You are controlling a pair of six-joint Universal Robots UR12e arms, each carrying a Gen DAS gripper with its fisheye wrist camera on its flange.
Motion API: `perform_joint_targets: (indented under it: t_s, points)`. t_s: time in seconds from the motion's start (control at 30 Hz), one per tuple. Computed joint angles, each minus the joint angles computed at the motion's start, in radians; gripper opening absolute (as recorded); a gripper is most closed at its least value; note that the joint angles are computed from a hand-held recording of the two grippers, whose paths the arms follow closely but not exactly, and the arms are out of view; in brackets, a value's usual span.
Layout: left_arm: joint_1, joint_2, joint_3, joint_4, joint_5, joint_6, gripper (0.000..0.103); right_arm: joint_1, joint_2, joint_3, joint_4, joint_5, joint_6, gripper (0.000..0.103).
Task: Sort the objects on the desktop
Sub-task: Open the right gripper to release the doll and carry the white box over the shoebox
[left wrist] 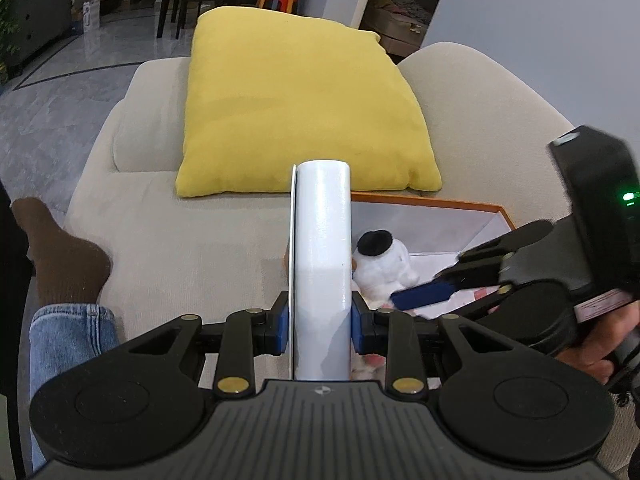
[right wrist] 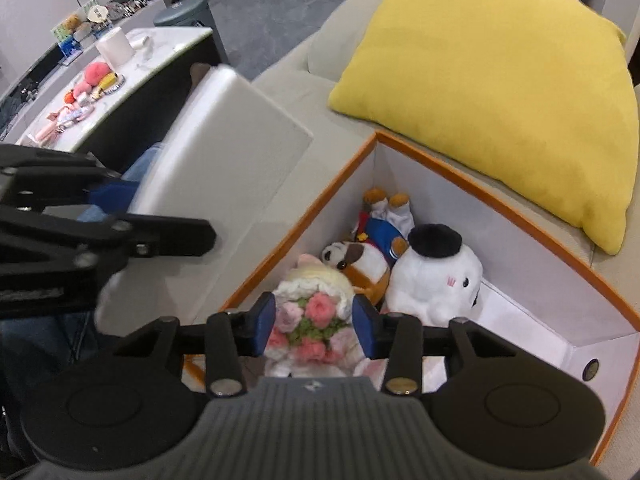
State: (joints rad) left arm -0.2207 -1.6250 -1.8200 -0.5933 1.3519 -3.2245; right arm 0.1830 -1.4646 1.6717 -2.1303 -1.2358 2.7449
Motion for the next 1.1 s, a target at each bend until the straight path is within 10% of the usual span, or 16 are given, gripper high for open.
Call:
perform_joint_targets:
  t_s: [0.4,0.77,1.1]
  points:
    - [-0.023,-0.028,0.037,-0.016,0.027,0.037,0.033,-0.014,0.013,0.015,0.061,0.059,-0.013,0.021]
    - [-0.086,-0.093,0.137,-0.027,-0.024,0.107,0.033,-0.129,-0.131,0.153,-0.224,0.000,0.211,0.021]
    - [-0.183,-0.251,0.312,-0.177,0.034,0.308,0.033,-0.167,-0.161,0.219,-0.325,-0.118,0.229,0.021]
